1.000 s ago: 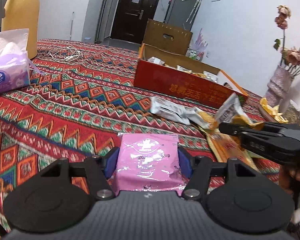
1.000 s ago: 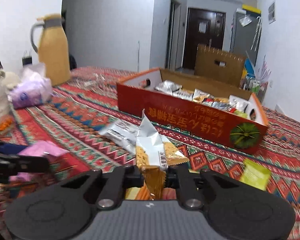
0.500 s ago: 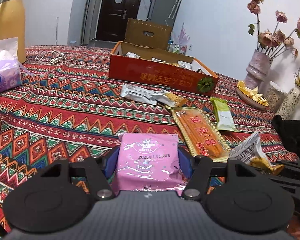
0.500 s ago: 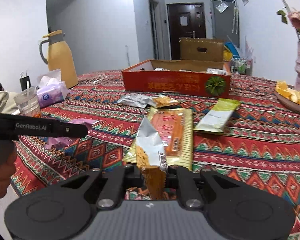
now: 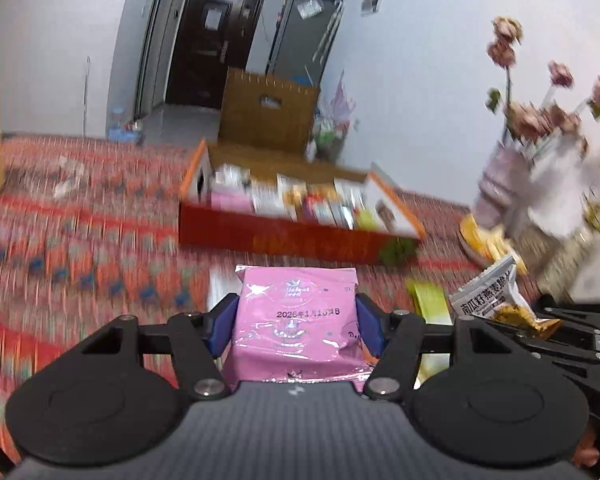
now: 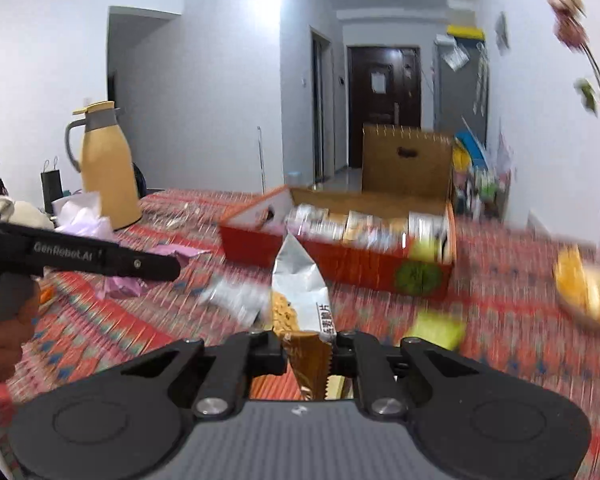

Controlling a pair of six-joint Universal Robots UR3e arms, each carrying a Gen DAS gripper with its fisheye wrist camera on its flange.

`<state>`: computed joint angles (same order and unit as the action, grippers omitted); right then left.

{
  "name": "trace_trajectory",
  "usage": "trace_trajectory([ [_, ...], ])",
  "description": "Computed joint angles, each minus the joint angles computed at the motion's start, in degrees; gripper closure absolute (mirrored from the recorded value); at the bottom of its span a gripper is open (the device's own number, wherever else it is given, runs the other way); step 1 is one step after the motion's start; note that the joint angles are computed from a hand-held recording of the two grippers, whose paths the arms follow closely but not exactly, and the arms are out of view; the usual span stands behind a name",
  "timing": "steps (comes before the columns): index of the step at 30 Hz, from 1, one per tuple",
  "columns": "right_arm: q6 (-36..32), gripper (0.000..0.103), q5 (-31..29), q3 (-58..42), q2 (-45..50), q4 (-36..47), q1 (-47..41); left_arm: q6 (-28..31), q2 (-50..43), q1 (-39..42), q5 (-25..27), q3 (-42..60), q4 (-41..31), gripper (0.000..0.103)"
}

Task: Organize snacks
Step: 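Carry the pink and white packets over the box and release them inside, then move both tools back toward the remaining packets on the cloth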

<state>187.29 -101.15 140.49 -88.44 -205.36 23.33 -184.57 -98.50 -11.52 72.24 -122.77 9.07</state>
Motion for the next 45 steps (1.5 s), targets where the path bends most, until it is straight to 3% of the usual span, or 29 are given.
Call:
trace_trajectory([
  [3, -4.95, 0.090, 8.56, -10.96, 5.38, 4.67, -8.08, -0.96, -10.01, -1.55, 4.56, 17.64, -6.27, 0.040],
  [6, -6.40, 0.090, 13.01, -26.90, 15.66, 12.16, -12.11, -0.39, -21.08, -0.47, 2.65, 35.64, -13.16, 0.040],
  [10, -3.66, 0.090, 15.55, -49.36, 30.01, 24.70, -14.65, 0.55, -36.40, -1.08, 3.41, 59.64, -22.00, 0.040],
  [14, -3.22, 0.089, 13.54, -70.41, 43.36, 36.73, -14.12, -1.08, -49.79, -2.05, 5.76, 83.63, -35.10, 0.040],
  [16, -2.47, 0.080, 13.26, -77.51, 48.13, 41.11, -13.63, -1.89, -55.21, -2.31, 6.62, 93.12, -40.11, 0.040],
  [17, -2.29, 0.064, 12.76, -78.01, 48.80, 41.43, -13.27, -1.84, -57.09, -2.22, 6.48, 96.19, -41.61, 0.040],
  [18, -2.63, 0.055, 13.57, -76.10, 48.56, 39.09, -13.23, -1.85, -58.50, -2.14, 6.38, 98.28, -42.71, 0.040],
  [21, -2.66, 0.047, 15.55, -70.41, 45.68, 34.12, -13.91, -1.36, -60.19, -2.07, 5.95, 100.00, -44.26, 0.040],
  [25, -3.34, 0.032, 13.70, -60.81, 38.73, 28.37, -14.65, -0.85, -58.95, -2.00, 5.77, 96.04, -42.59, 0.035],
  [26, -3.33, 0.029, 13.56, -58.67, 37.01, 27.56, -14.83, -0.79, -57.90, -1.69, 5.07, 93.80, -41.08, 0.025],
  [30, -3.47, 0.029, 13.33, -51.19, 31.05, 24.62, -15.81, -2.02, -50.69, -0.67, 4.20, 82.94, -36.48, 0.024],
  [37, -3.43, 0.029, 11.46, -35.87, 17.05, 19.18, -15.96, 0.80, -27.95, 1.02, 3.23, 50.44, -23.09, 0.019],
  [45, -1.76, 0.025, 7.66, -11.43, -4.19, 13.68, -13.33, 7.11, 1.77, 3.78, -1.10, 8.47, -5.02, 0.009],
])
